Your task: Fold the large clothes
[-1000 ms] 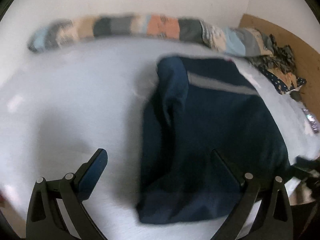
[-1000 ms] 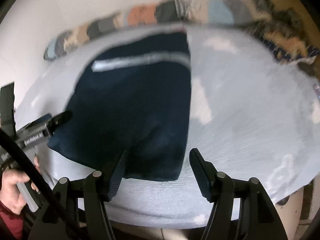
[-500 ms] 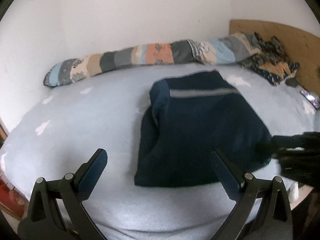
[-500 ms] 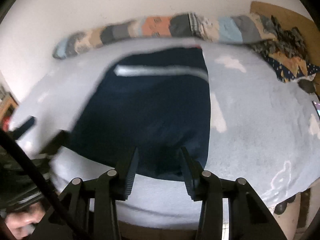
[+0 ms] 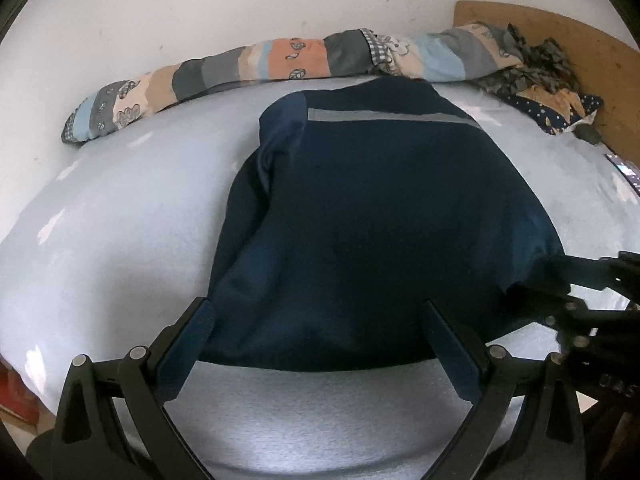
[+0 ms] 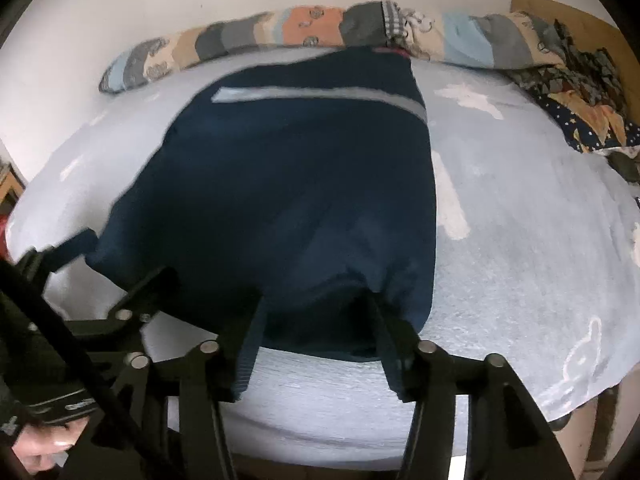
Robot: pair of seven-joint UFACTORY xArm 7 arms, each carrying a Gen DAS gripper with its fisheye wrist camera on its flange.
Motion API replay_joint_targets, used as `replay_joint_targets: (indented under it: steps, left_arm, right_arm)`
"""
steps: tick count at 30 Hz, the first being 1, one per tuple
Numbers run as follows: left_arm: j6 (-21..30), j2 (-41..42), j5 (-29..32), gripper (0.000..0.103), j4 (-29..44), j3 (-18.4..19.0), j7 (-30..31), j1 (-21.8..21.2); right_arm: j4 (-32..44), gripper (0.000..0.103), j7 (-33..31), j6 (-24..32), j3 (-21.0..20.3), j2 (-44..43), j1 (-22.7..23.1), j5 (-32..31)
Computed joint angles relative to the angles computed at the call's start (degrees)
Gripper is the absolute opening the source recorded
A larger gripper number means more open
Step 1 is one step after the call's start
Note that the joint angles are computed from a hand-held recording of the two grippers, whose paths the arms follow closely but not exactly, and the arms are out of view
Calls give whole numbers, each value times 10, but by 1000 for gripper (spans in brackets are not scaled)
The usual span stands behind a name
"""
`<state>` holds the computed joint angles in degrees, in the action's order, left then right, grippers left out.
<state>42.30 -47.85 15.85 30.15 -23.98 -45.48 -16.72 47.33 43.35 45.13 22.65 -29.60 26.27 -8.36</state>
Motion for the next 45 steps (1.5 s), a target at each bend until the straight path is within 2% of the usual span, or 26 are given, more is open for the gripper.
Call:
replay_joint_targets:
  steps: [3,5,7,11,12,13,15,20,23,29,34,37,40,42,45]
  left_arm:
    - [11,-11,7,102,2,0,2,4]
    - [17,-19,-1,102,3,13,12,-2]
    - [27,-32,-14,102,4,26,16,-5]
    - [4,-80,-24,103,-12,42,27,0]
    - [-3,-92,-26,103,-16,44,31,1]
    - [-10,-103,-28,103,-20,45,34,4]
    - [-19,-118,-26,103,-24,37,39,14]
    - [-26,-105,-22,103,-14,19,44,41]
    - [-14,-90,-33,103,1,22,44,43]
    - [-35,-122,-16,103,-3,9,43,55]
    - [-3,-125,5,103,20,-16,60,67]
    - [-5,-136,-1,103,19,-9,64,57]
    - [-6,-151,2,103,17,-19,49,70]
    - [-11,-152,-7,103,13,-13,42,69]
    - [5,-142,-12,103,18,-16,23,89]
  right_arm:
    - [-14,59,25,-36,5,-34,-6,-6]
    - [-16,64,49,-35,21,-55,-23,-21]
    - [-16,65,64,-30,35,-64,-36,-35]
    - [-16,65,77,-47,44,-68,-46,-49]
    - [-14,69,81,-47,51,-69,-50,-57]
    - [-13,80,86,-50,56,-71,-55,-64]
    - [-13,89,87,-56,59,-72,-57,-71]
    - [5,90,88,-48,70,-52,-63,-87]
    - [16,95,96,-41,76,-44,-69,-101]
    - [25,95,116,-29,75,-43,-74,-114]
    - [25,95,121,-23,71,-68,-84,-130]
    - [24,99,112,-19,84,-86,-94,-153]
    - [10,99,108,-34,75,-94,-83,-134]
    - [9,99,105,-36,76,-92,-84,-126]
    - [11,99,98,-38,80,-85,-85,-123]
